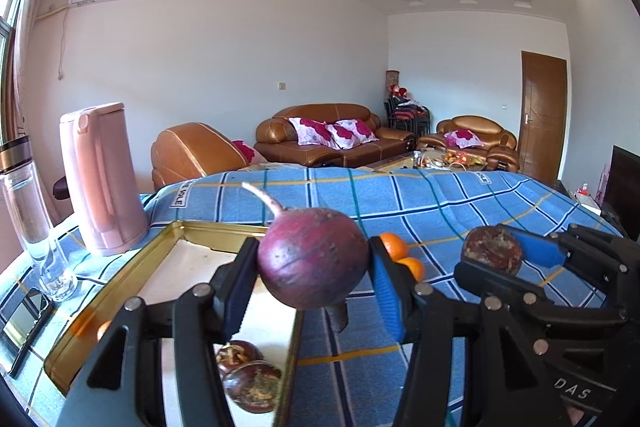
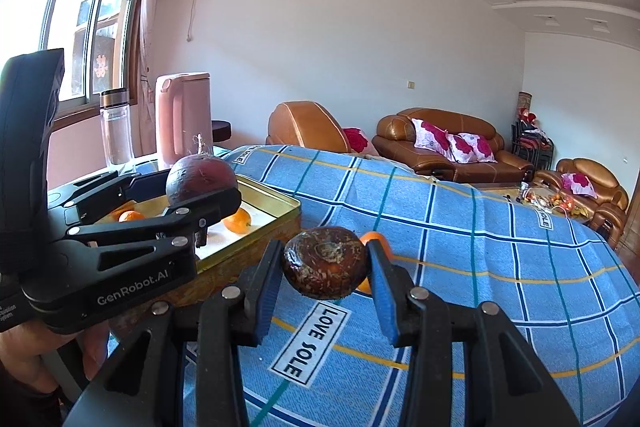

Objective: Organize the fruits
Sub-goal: 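Carry the purple fruit with the left gripper while the right gripper carries the mangosteen over the tray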

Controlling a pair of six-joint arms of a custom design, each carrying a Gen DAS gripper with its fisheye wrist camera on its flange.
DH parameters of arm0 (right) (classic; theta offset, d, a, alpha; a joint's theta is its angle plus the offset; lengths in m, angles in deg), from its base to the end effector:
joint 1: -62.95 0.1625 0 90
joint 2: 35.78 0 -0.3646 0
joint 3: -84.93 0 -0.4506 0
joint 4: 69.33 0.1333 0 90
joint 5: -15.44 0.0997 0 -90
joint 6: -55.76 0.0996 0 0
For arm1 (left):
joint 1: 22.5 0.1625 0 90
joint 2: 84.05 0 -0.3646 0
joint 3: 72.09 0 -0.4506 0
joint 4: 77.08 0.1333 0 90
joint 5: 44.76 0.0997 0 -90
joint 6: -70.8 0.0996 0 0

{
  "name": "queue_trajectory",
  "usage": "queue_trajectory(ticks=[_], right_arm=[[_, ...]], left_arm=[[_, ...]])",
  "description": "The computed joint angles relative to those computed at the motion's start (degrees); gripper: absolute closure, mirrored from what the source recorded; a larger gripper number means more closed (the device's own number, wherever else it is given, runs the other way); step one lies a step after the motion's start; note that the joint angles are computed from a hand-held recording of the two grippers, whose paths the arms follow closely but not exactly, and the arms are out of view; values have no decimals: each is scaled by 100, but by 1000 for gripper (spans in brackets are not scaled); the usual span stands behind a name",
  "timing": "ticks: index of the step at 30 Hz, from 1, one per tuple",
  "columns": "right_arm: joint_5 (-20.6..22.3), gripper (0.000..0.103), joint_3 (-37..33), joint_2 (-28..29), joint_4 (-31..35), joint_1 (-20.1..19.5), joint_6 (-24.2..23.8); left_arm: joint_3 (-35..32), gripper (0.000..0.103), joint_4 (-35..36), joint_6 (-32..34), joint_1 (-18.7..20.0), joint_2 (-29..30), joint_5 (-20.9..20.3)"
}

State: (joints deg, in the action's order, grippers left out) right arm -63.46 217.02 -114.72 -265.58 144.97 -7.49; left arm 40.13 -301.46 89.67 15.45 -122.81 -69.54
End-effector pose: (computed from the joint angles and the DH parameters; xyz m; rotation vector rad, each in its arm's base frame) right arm 0.0846 -0.4947 0.1808 1.2692 -2.1620 1.1588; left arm -0.2547 -0.4824 0.0256 0.5214 1.9679 -1.4220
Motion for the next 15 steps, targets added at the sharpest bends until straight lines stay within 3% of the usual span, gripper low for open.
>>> queue_trajectory(ticks=[15], right_arm=[[-255,59,-198,528,131,454,-96]], left_arm=[[471,47,-278,80,143,-476,280]])
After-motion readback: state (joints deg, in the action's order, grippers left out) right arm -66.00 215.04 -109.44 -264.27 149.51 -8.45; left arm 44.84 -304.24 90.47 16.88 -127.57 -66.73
